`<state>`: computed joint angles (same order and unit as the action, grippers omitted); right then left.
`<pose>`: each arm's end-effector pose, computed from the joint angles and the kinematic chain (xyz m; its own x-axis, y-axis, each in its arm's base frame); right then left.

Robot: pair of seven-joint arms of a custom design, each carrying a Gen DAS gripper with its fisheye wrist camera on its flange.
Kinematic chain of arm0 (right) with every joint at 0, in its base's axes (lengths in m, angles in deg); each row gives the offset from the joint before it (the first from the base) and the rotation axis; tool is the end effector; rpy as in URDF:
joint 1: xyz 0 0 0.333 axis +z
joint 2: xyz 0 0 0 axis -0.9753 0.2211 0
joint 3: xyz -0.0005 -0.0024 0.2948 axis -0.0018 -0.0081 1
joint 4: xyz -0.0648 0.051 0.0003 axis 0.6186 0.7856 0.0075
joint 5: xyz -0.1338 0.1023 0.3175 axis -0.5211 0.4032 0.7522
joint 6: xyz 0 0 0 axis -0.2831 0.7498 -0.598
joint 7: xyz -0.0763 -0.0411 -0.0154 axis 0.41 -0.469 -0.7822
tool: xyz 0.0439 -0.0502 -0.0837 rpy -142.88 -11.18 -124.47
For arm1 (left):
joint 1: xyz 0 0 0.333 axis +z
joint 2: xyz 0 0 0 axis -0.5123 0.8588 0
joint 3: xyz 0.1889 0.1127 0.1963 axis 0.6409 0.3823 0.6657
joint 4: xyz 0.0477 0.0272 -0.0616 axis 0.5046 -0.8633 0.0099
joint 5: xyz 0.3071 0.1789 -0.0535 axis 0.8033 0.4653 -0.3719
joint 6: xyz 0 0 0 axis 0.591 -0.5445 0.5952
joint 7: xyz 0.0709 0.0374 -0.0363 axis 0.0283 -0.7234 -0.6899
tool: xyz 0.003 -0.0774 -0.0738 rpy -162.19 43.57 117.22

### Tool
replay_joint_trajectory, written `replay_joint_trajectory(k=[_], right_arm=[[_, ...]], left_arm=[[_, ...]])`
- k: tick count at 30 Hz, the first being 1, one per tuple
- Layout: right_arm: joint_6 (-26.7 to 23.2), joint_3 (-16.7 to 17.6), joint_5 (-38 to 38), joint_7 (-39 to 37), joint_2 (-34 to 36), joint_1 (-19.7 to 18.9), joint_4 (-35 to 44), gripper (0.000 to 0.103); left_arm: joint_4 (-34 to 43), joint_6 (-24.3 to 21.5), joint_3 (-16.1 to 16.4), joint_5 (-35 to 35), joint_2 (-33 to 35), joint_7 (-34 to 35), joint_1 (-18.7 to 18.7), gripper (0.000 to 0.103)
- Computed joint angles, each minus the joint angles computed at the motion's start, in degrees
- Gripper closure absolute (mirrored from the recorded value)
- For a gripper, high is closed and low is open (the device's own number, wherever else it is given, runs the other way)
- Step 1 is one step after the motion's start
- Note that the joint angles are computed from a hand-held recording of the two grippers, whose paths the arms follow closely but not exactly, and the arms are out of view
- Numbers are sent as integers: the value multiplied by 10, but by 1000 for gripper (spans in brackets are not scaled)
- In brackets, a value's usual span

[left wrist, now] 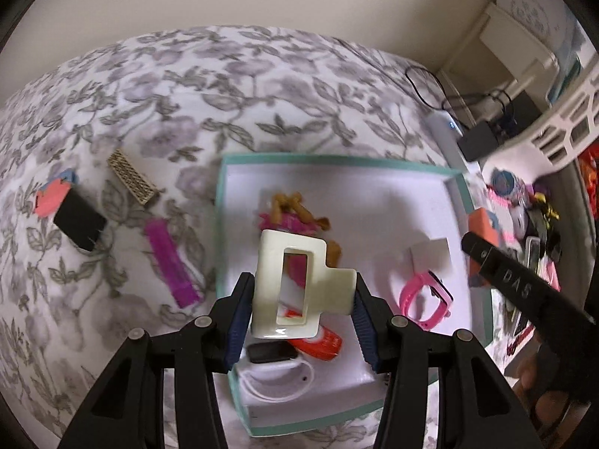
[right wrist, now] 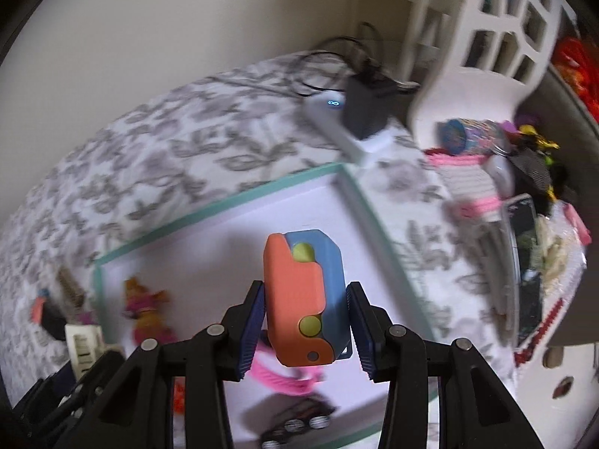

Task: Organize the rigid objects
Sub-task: 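Carry the toy and hair clip into the tray and open both tools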

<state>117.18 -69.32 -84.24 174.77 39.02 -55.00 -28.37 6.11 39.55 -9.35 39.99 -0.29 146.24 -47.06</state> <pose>0.6868 0.2212 0.4063 -0.3977 -0.9170 0.0320 -0.8352 0.3473 -0.4263 0.6963 -0.2873 0.3921 -0.1214 -0.9684 0.2179 -0.9492 0.0490 -0.3110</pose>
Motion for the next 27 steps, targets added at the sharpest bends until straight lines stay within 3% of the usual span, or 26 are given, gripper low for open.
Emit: replay_joint_trajectory(k=[6,16,27], right_arm=[[-16,-10,-11,17,-15,-8,-28,57],[-38,2,11,-1,5,-26,-11,56],[-54,0,22,-9,15,-24,2,55]], left_arm=[[-22,9,0,12,-2,-1,-15,51],[-10,-2,1,23,16,9,-33,51],[-1,-9,-2,14,21,4,-30,51]])
